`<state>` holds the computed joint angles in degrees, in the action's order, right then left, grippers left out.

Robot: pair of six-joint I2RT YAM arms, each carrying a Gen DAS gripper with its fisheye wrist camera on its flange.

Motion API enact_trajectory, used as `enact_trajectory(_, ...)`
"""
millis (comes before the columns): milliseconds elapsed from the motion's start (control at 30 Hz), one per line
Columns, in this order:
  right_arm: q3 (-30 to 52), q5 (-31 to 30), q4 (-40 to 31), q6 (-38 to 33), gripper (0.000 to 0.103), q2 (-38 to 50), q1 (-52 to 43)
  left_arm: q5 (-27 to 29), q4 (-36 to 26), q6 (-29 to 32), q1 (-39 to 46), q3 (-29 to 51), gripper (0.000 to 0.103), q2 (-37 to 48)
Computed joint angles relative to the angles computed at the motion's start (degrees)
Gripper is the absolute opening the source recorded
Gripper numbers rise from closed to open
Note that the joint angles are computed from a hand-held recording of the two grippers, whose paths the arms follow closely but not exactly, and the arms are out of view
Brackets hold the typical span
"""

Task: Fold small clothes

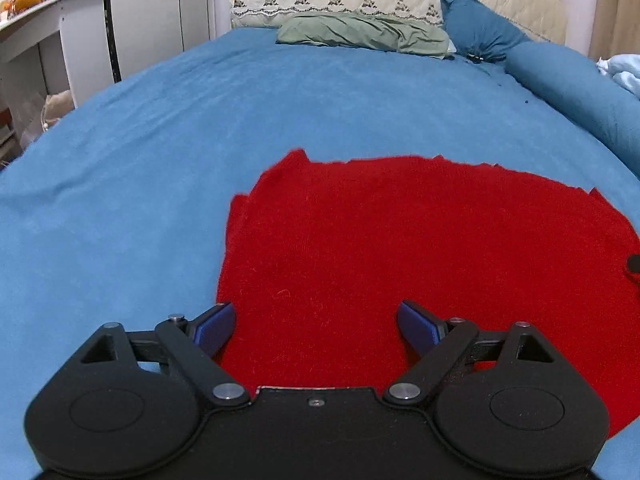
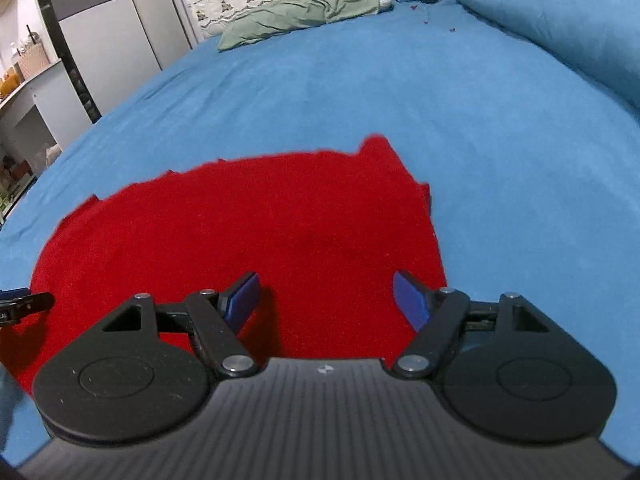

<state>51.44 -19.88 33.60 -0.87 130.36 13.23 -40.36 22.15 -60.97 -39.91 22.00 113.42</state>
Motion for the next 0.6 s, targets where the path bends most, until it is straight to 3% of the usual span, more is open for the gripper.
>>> enact_trajectory(133, -11.35, -5.49, 3.84, -3.38, 0.092, -11.83, -4.27, -6.51, -15.07, -4.19, -7.98, 1.16, 0.092, -12.07)
enact_trajectory(200, -14.34, -5.25, 0.18, -7.27, 0.094, -17.57, -6.54, -10.13, -25.42, -7.01, -13.40, 5.23, 0.097, -15.44)
enact_trajectory(267, -16.24, -6.34, -3.71, -11.54, 0.094, -21.23, -9.02, -11.46, -30.66, -6.81, -16.58, 9.24, 0.103, -16.14)
enact_trajectory(367, -17.08, -8.02, -7.79, -16.25, 0.094, -21.39, -13.22, -8.47, -30.59, -3.85, -17.75, 14.62, 0.103, -12.44)
enact_trajectory(600, -19.02, -9.81, -3.41, -16.86, 0.091, -13.17, -18.23, 0.24, -24.52, -1.51, -15.86, 21.36, 0.103, 1.12)
